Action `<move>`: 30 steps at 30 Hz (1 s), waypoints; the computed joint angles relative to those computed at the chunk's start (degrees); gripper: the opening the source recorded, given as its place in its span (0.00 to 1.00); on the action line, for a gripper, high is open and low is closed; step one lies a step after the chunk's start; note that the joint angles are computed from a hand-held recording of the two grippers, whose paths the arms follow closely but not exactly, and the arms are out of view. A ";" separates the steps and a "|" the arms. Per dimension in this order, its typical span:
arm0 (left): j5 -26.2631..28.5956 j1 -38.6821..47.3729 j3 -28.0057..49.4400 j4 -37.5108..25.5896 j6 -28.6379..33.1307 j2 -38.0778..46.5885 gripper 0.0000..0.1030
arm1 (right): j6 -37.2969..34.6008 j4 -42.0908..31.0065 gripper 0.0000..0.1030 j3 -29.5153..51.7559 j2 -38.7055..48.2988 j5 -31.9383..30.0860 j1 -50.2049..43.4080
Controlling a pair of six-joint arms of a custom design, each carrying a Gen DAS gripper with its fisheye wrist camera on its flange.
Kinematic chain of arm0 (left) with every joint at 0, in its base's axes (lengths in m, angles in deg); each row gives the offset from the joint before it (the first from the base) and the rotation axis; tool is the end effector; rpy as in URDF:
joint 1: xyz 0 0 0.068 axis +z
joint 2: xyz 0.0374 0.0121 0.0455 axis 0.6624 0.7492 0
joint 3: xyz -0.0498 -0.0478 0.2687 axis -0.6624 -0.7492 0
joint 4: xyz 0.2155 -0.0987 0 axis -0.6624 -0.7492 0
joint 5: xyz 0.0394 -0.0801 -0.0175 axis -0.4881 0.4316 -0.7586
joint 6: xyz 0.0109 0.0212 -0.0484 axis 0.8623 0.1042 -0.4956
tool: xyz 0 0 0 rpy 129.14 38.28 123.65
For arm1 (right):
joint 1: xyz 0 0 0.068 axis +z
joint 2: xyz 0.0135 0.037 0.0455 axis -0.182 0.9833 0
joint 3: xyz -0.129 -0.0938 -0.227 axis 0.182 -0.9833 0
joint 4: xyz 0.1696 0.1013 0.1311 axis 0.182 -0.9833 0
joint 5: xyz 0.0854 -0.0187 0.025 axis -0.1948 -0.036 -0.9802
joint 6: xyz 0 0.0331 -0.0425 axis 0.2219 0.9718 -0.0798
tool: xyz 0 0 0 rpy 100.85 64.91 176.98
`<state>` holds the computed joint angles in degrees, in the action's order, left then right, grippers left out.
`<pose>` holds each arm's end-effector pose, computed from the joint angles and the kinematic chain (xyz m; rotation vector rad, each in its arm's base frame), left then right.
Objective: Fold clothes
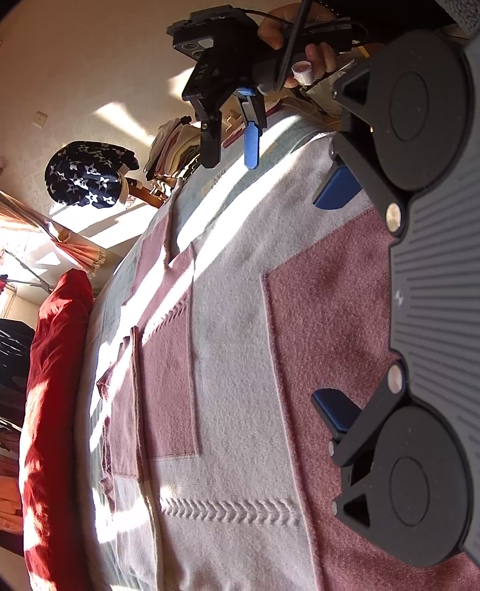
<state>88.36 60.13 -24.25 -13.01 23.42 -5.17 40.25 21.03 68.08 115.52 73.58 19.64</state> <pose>0.2297 0.0496 0.2129 0.5745 2.3187 -0.7542 0.1626 0.0891 0.2264 0.5573 2.2399 0.6503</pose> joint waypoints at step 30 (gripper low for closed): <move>-8.14 -5.42 4.90 17.81 -21.50 11.29 0.99 | -18.50 18.87 1.00 27.41 49.91 -41.28 -67.51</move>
